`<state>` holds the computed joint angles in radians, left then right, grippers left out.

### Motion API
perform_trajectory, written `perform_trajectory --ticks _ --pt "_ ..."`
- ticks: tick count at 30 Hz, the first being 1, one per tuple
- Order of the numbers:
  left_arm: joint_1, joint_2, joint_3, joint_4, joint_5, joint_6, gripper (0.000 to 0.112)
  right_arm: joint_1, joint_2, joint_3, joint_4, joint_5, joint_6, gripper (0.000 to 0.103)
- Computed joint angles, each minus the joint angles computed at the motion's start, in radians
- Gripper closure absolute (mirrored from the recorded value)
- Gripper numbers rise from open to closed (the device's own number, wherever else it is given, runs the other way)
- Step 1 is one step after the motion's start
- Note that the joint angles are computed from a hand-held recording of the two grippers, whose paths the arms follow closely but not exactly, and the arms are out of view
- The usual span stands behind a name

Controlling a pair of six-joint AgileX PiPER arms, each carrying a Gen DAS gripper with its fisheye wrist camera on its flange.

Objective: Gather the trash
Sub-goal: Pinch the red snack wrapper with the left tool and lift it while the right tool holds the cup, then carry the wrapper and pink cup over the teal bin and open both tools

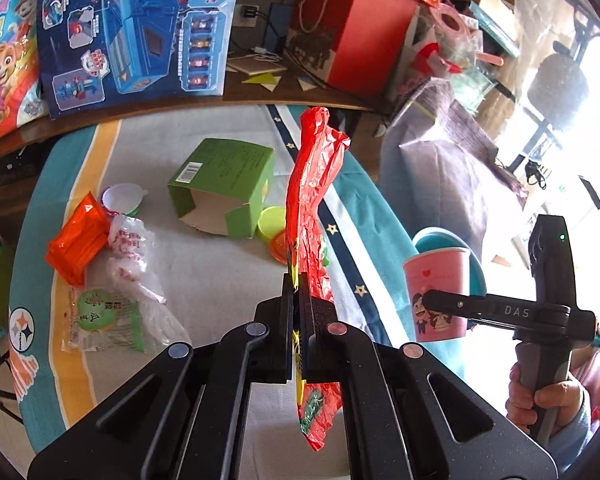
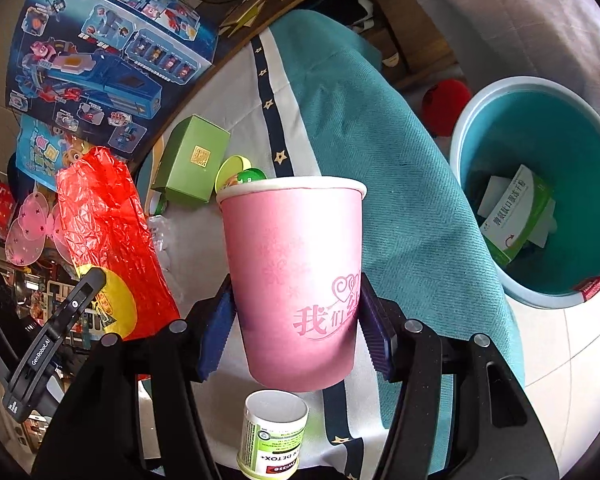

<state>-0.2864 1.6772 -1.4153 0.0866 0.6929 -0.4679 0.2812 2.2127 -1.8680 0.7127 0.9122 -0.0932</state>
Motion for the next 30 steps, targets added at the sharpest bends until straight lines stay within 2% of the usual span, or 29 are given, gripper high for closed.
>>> perform_trajectory --ticks 13,24,30 --pt "0.0 0.055 -0.089 -0.069 0.04 0.079 0.11 -0.042 0.008 -0.024 0.018 0.007 0.003 0.047" --pt "-0.069 0.226 -0.307 -0.149 0.116 0.182 0.11 -0.164 -0.045 0.072 0.02 -0.032 -0.005 0.047" --pt "-0.11 0.349 -0.484 -0.197 0.193 0.233 0.11 -0.229 -0.062 0.123 0.051 -0.057 -0.024 0.047"
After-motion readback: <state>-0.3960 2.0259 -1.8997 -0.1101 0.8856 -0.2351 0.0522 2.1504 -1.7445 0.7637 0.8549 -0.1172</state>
